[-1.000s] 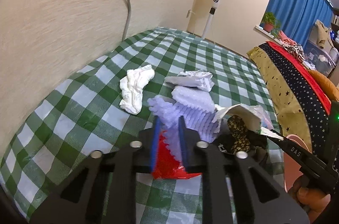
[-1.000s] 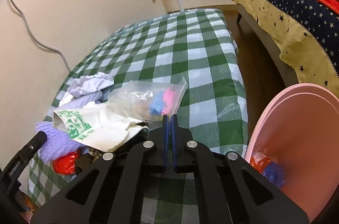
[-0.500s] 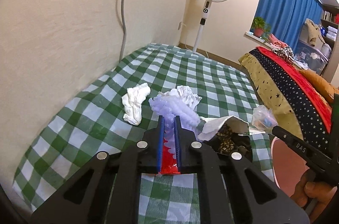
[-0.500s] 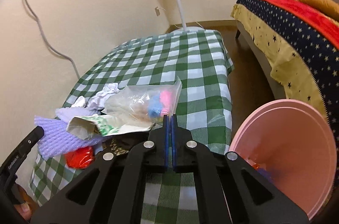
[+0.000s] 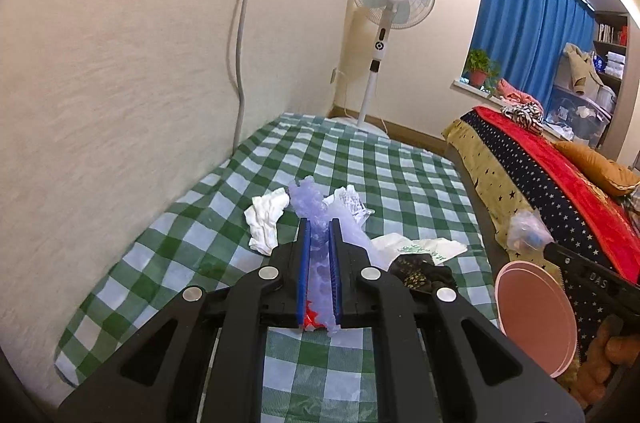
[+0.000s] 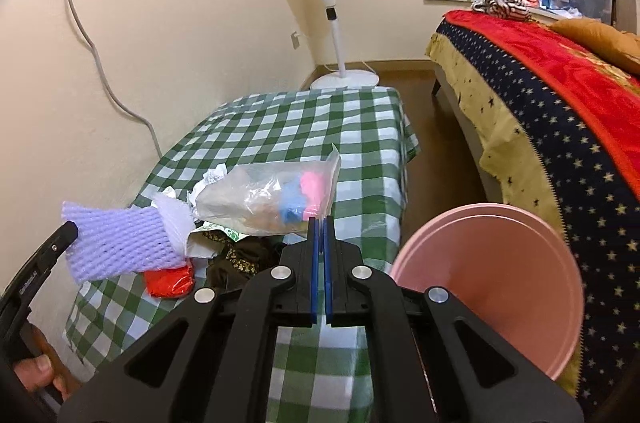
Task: Collect trash
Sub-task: 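Carry the net and clear bag over the pink bin and open both tools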
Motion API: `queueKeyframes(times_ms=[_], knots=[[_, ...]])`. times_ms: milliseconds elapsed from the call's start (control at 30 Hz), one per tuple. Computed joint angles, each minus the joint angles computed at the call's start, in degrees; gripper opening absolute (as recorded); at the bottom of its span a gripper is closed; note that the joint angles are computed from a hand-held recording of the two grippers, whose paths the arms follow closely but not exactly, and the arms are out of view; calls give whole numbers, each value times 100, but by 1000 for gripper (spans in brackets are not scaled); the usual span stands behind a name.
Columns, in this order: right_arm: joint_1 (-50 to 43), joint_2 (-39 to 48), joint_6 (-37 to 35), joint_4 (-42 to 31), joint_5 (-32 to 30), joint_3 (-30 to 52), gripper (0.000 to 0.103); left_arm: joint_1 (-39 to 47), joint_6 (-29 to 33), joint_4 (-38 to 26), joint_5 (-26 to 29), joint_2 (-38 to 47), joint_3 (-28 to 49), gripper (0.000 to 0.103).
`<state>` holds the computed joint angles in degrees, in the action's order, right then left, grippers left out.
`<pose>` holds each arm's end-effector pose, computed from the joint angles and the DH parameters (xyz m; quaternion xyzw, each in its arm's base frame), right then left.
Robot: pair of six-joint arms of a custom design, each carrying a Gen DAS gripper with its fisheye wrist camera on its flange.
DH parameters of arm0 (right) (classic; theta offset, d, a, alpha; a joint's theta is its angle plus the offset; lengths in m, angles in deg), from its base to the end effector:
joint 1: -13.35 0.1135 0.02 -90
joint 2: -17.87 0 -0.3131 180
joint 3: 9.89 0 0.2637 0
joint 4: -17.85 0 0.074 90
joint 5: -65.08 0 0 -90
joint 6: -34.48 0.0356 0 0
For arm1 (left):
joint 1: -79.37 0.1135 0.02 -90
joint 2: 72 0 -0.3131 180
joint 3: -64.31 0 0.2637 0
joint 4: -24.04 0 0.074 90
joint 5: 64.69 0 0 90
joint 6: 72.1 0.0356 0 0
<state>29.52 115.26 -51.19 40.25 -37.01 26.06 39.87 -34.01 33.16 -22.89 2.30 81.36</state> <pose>0.2581 0.0826 0.1239 -0.1377 0.8883 0.1697 0.4041 0.1273 -0.0706 0.1204 -0.2372 0.8318 0.0329 0.5007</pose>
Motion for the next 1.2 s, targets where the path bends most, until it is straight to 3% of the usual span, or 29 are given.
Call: queueKeyframes(times_ms=[167,433,600,767,1200], knots=[[-175,-511,-102,-89,0,-314,2,-581,-255,-824,-498,-452,170,9],[-493,-999,-173,74,-24,-779,2,-1654,-1203,-2512,-1304,-858,700,9],[-679,-1253,-232,172,-23,-971,2,-2149,-1412,-2994,-1592,-792,1063,9],[-998,-1459,-282,90,-38,-1046,2,-2253,-985,-2433,-1454,-635,1141,9],[-1868,-1376,-368,76,-42,-920,2,-1679,691,272,-524,734,1338,9]])
